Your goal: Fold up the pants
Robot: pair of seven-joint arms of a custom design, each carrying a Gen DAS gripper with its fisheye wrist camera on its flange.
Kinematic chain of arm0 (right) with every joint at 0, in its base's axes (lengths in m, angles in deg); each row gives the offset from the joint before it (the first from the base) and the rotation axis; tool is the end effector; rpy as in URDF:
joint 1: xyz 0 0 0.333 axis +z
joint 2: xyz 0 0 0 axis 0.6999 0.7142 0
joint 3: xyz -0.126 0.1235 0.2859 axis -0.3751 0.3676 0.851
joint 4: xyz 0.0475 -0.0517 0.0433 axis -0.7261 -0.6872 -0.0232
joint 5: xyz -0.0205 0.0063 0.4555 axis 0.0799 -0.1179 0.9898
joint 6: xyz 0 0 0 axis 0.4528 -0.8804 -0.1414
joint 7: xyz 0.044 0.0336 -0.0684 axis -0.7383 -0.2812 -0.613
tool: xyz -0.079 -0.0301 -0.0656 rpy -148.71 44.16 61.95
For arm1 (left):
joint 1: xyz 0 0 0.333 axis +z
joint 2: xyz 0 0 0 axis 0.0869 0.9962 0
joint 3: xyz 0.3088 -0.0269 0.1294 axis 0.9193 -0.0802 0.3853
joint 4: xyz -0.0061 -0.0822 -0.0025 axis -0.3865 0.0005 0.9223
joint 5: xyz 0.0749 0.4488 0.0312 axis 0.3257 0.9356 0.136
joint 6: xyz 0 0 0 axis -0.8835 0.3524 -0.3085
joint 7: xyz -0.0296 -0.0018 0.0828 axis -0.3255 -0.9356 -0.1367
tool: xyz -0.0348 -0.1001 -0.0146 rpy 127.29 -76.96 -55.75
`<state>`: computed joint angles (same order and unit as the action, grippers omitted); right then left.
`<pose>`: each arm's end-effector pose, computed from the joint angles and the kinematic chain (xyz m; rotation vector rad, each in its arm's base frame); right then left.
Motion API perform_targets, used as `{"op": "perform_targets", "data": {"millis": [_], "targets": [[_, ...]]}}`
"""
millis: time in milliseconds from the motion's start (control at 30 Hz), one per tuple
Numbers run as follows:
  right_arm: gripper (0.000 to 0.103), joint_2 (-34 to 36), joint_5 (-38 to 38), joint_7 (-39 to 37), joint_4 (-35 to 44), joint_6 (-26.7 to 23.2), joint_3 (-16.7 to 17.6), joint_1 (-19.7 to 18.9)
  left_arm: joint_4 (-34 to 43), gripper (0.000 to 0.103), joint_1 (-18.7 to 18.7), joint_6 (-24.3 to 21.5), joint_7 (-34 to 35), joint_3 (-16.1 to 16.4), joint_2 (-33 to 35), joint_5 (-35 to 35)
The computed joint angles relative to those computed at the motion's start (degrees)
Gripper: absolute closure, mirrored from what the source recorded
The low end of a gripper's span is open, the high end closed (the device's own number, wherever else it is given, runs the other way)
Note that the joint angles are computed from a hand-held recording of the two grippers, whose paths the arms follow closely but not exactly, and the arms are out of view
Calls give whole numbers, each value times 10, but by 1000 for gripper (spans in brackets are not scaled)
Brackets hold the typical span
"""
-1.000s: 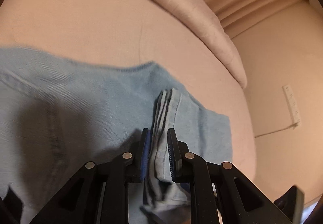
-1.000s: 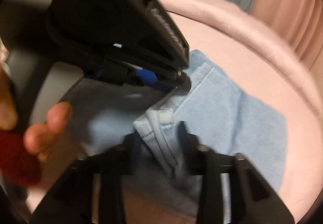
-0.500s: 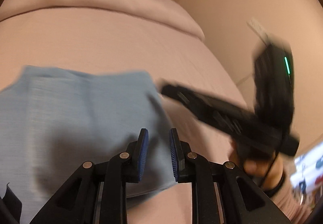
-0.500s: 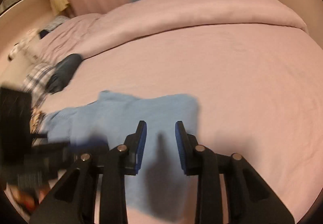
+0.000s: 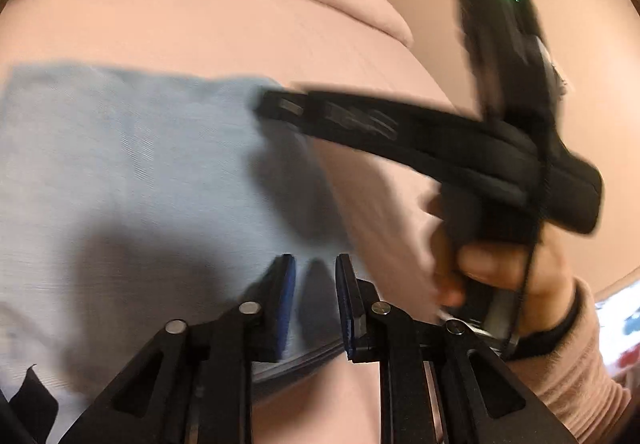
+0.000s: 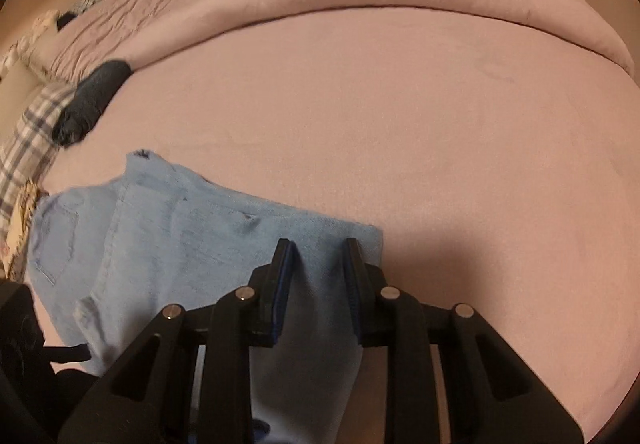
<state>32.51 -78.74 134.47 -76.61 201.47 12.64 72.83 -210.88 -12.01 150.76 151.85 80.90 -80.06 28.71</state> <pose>0.5125 0.4101 0.4958 -2.0467 1.5583 -0.2455 0.5041 -0.2050 0.4284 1.7723 -2.1984 1.1371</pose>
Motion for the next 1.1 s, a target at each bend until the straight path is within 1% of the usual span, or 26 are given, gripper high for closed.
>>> {"op": "perform_targets", "data": {"millis": [33,67,100,167,200,233,267,300,333,367,400,467,500,533,567,600,633,667,700,767,800,933,967,1000,1067,1100], "targets": [[74,0,-8,10,-1,8,1,2,-13,85,3,21,-1,-3,-16,9],[74,-21,-24,34,-19,21,3,5,-28,85,4,39,2,-1,-33,13],[74,-39,-24,38,-37,33,6,6,-39,85,4,55,-2,1,-45,20],[73,-74,-19,39,-73,50,12,9,-62,83,17,87,-51,-1,-60,66],[73,-87,-21,43,-85,48,16,10,-67,74,24,94,-77,-2,-60,92],[73,-102,-18,42,-100,45,21,14,-72,69,35,95,-114,-5,-57,124],[73,-109,-13,36,-108,42,24,17,-75,69,31,97,-119,7,-49,123],[73,-118,-17,36,-119,34,29,19,-76,69,7,100,-85,33,-45,81],[73,-120,-28,42,-123,16,39,20,-79,69,-9,113,-58,46,-43,51],[72,-113,-30,39,-120,-4,43,24,-79,69,-5,117,-65,39,-41,62],[71,-100,-51,51,-115,-13,51,22,-81,69,2,120,-80,32,-42,86],[69,-102,-174,127,-129,11,80,1,-79,69,19,110,-128,16,-47,145],[69,-99,-202,147,-125,3,79,5,-67,69,20,107,-157,8,-39,166],[69,-97,-205,153,-118,-11,78,10,-71,69,17,98,-166,14,-50,166],[69,-96,-194,151,-111,-24,72,16,-69,69,13,101,-174,17,-51,168],[68,-99,-173,147,-106,-36,66,22,-80,67,9,116,-186,13,-62,171],[67,-103,-156,144,-107,-36,61,27,-94,59,9,128,-198,11,-77,183],[65,-112,-139,142,-114,-26,57,31,-114,54,20,137,-227,2,-101,209],[60,-125,-129,141,-123,-13,56,35,-130,49,23,144,-244,2,-120,222],[56,-134,-138,151,-125,-7,65,35,-158,48,8,154,-250,24,-155,224],[56,-137,-140,153,-126,-3,69,36,-167,46,12,156,-262,25,-167,236],[56,-136,-117,147,-122,22,75,51,-199,43,46,152,-326,5,-218,297],[55,-135,-113,147,-119,28,78,55,-210,40,54,149,-341,3,-236,310],[54,-131,-110,145,-114,34,79,58,-210,33,63,151,-360,-5,-236,321],[53,-110,-96,136,-95,49,80,67,-237,31,62,153,-371,16,-274,328],[52,-102,-91,131,-87,52,81,72,-243,31,59,160,-375,25,-278,332]]}}
